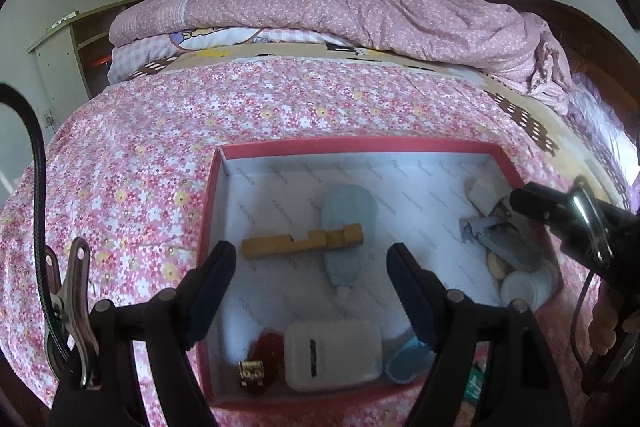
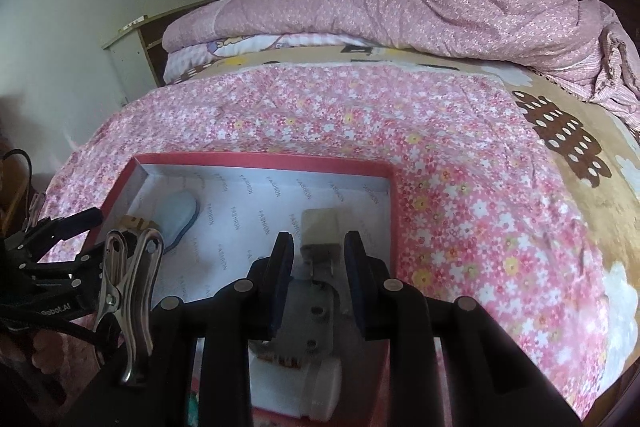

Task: Organize rigid objects
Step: 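Lower the wooden stick into the tray with the left gripper while the right lowers the charger plug in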

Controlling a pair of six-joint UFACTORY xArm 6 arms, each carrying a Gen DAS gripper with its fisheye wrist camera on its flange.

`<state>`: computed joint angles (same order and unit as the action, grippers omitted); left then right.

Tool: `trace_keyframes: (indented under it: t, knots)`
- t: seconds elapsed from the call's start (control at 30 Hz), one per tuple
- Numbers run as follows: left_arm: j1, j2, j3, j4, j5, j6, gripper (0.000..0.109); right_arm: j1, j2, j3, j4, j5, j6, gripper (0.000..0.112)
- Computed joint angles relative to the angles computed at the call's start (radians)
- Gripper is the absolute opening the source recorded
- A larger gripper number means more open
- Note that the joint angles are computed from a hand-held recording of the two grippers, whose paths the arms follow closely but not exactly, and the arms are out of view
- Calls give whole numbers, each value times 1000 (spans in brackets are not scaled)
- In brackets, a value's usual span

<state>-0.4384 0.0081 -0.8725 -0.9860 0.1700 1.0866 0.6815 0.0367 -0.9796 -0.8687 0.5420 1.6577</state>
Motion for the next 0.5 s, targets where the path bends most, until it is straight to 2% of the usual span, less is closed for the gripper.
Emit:
trace_keyframes:
  t: [0.5]
  knots:
    - [-18, -142, 143, -41, 9, 53, 81, 109, -108, 77, -49, 61, 122, 28]
